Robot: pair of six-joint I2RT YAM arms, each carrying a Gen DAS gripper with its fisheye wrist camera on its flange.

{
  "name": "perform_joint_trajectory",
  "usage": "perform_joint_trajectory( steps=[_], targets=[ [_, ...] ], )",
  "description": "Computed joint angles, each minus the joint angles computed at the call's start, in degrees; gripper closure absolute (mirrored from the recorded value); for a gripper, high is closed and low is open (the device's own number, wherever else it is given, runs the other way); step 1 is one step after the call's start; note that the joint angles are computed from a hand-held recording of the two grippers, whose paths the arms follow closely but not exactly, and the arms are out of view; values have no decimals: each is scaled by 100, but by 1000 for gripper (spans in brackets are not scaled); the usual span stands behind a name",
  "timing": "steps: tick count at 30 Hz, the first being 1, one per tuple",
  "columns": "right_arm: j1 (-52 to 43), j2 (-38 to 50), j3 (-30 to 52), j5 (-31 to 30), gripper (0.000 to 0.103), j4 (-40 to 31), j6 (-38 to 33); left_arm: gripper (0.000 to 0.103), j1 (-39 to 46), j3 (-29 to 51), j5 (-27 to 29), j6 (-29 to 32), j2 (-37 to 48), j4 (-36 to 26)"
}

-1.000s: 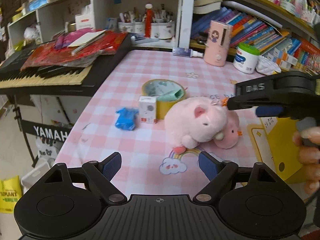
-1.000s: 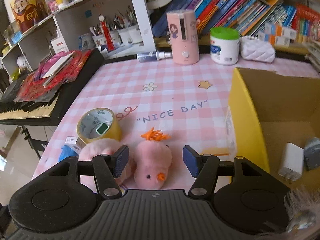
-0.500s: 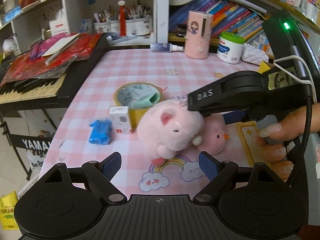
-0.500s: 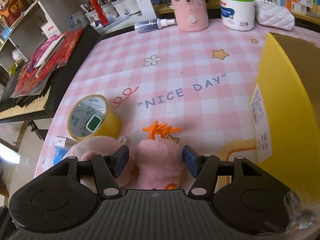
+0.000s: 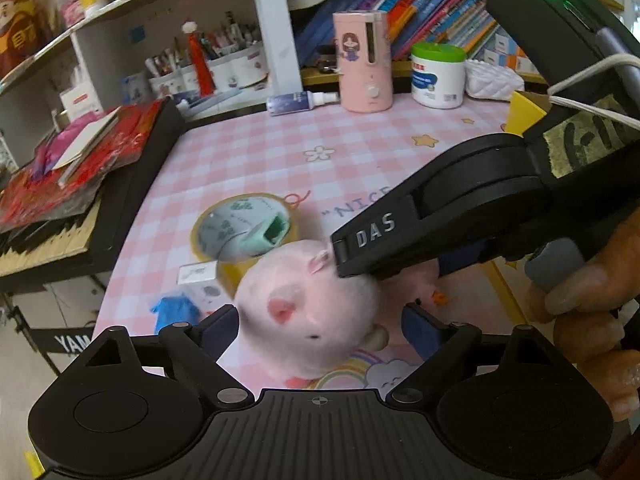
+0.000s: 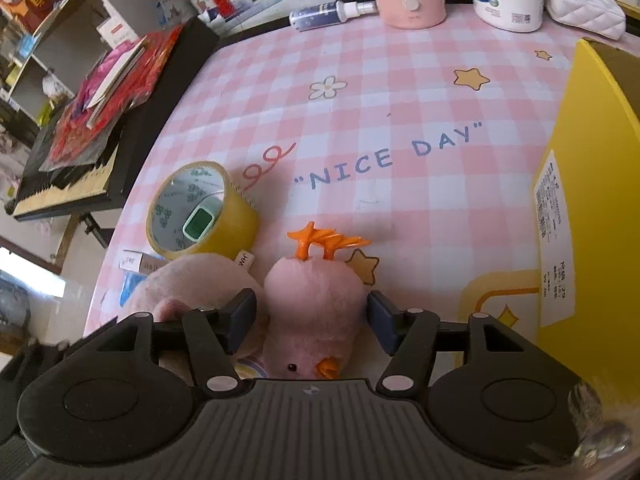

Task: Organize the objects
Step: 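Grasp the pink plush chick with the right gripper while the left approaches the pig, then grasp the pink plush pig with the left gripper while the right holds the chick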

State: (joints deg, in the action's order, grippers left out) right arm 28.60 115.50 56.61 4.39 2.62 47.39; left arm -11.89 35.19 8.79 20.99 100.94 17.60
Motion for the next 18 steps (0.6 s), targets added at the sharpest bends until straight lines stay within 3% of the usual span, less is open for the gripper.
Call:
perform_joint_trajectory(
  steps=[3, 6, 14, 18],
  targets=[
    [-44, 2, -41, -45, 56, 106, -110, 12, -40, 74, -39, -8, 94, 20],
    [-29, -141, -180, 90, 56, 220, -138, 9, -51, 170, -79, -113, 226, 81],
    [291, -877, -574, 1366, 56, 267, -316, 9, -195, 542, -453, -607, 628, 46],
    [402, -979, -682, 1581, 56, 175, -238, 24, -135, 675, -472, -774, 792, -19]
  ],
)
